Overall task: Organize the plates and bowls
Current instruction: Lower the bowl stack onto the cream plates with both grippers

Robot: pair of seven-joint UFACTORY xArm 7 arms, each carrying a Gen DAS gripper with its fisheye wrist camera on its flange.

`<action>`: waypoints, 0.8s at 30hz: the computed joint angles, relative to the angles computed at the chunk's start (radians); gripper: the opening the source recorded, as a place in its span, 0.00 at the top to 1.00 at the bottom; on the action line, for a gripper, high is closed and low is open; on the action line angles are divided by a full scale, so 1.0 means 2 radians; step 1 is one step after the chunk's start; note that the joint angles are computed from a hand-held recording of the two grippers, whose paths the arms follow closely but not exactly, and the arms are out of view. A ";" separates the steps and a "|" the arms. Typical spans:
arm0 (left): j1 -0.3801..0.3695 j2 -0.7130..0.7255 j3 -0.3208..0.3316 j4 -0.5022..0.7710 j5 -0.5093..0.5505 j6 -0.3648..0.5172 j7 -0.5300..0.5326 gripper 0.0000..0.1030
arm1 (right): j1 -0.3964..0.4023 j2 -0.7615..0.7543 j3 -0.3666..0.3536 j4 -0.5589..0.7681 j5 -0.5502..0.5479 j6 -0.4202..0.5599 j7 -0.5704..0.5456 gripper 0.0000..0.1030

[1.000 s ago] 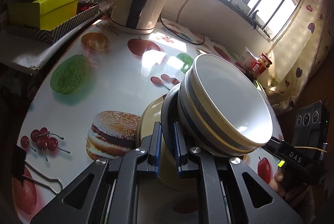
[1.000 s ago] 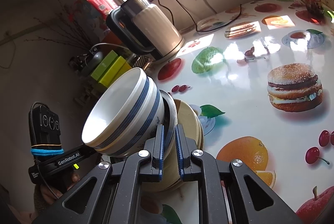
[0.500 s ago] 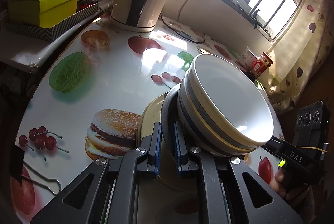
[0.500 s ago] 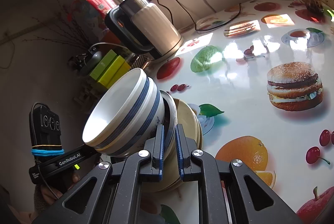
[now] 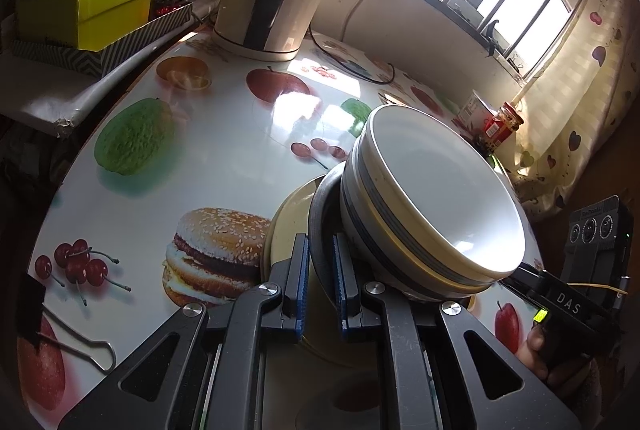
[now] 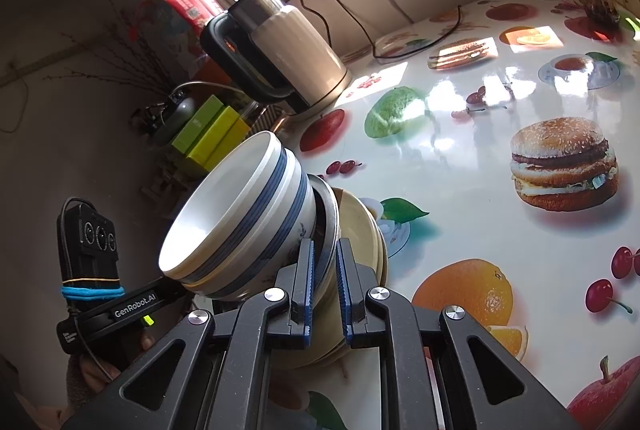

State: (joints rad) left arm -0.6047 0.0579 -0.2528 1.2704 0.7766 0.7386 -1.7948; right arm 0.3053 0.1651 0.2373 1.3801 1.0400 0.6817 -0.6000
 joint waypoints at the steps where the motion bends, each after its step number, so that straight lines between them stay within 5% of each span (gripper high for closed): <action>1: 0.000 0.000 0.000 0.000 0.000 0.000 -0.001 0.89 | 0.000 0.000 0.000 -0.001 0.001 -0.001 -0.002 0.88; 24: -0.004 0.000 -0.002 0.005 -0.002 0.013 0.003 0.88 | 0.000 -0.004 -0.001 -0.006 -0.004 -0.009 -0.001 0.87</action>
State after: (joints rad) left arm -0.6120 0.0585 -0.2573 1.2800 0.7735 0.7641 -1.7892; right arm 0.3056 0.1565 0.2350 1.3689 1.0323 0.6644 -0.6017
